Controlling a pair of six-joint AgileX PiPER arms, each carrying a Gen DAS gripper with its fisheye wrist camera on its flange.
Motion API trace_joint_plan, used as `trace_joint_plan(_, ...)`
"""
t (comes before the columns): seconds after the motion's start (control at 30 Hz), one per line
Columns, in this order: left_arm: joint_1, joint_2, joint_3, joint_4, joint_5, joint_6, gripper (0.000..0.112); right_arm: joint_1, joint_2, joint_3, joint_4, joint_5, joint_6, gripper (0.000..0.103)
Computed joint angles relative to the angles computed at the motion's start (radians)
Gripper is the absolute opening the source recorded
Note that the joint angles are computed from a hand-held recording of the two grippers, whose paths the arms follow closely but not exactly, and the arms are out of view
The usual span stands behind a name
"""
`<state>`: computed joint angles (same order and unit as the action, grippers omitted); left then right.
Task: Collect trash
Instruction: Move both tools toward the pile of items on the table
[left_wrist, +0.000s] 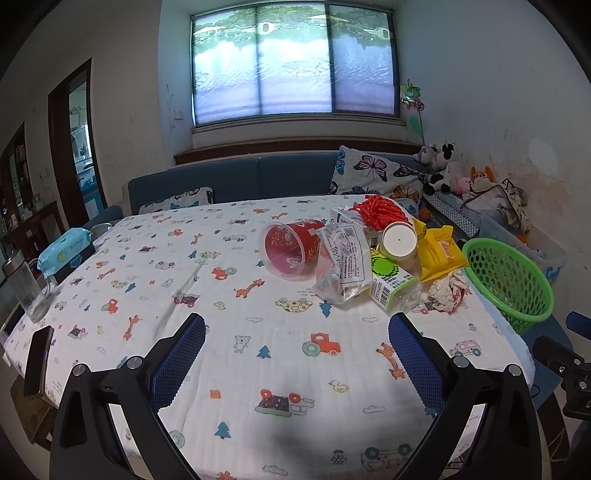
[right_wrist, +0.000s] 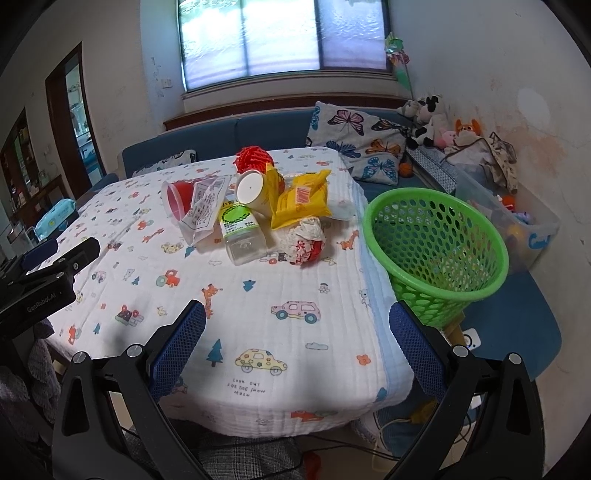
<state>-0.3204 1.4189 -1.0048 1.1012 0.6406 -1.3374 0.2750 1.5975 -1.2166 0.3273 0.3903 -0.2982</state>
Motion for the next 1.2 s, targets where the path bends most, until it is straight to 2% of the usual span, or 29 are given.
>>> trace_joint_plan(0.57,-0.008,-0.007,-0.005,-0.019,0.007,0.014,0.097,0.001,-0.006,0.004,0.033,0.002,-0.029,0.098)
trace_joint_plan(1.2,0.047,0.09,-0.108,-0.11,-0.024,0.136,0.097,-0.023,0.099,-0.134,0.053,0.073,-0.053,0.098)
